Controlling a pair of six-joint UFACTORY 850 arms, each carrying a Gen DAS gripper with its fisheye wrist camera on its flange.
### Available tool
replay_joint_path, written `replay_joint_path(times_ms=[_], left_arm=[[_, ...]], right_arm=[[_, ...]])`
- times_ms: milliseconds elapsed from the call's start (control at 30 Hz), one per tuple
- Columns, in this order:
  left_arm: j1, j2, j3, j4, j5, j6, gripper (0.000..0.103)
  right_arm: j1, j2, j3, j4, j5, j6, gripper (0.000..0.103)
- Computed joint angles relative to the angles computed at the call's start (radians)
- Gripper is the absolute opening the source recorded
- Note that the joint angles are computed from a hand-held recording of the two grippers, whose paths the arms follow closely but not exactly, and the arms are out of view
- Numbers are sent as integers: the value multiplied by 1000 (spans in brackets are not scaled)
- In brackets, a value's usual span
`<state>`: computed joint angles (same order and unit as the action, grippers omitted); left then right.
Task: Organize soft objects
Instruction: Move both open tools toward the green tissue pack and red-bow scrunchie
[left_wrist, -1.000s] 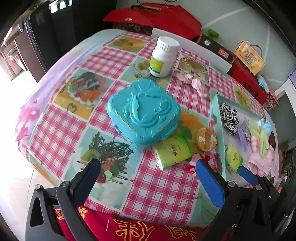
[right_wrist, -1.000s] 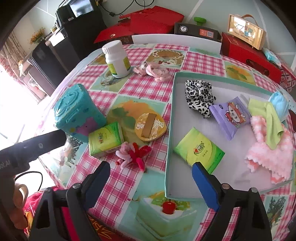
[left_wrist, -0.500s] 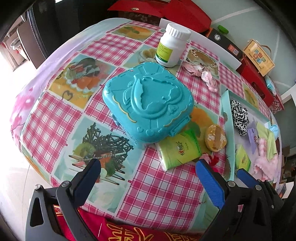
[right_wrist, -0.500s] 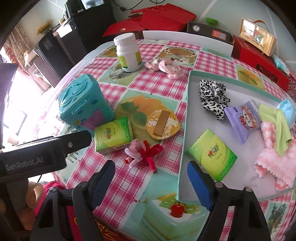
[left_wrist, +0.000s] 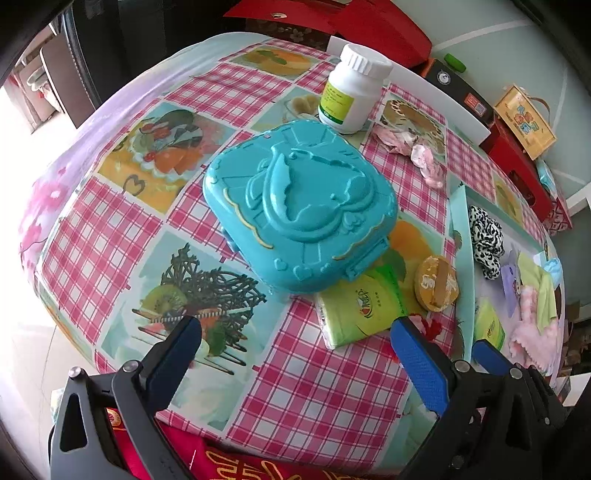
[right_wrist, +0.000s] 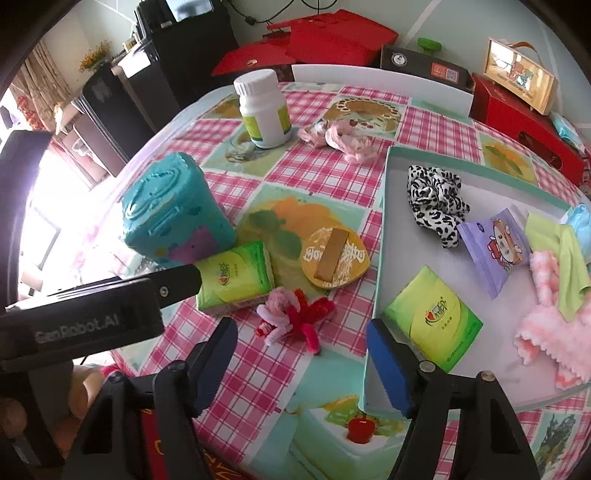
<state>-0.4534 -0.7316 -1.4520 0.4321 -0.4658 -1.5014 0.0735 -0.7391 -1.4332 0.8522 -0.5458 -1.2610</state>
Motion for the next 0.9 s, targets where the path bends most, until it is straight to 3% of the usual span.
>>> replay_joint_path(times_ms=[667,767,900], left_arm=[[8,-32,-36,-58,-2,47,102],[11,-44,-50,-89,6,69,102],[10,-55,-63,-92,2,64,102]], right_arm=[[24,-48,-51,-103,-13,88,72],[26,-51,-54,-105,-6,96,66],[24,-56,-63,-103,-11,102,66]])
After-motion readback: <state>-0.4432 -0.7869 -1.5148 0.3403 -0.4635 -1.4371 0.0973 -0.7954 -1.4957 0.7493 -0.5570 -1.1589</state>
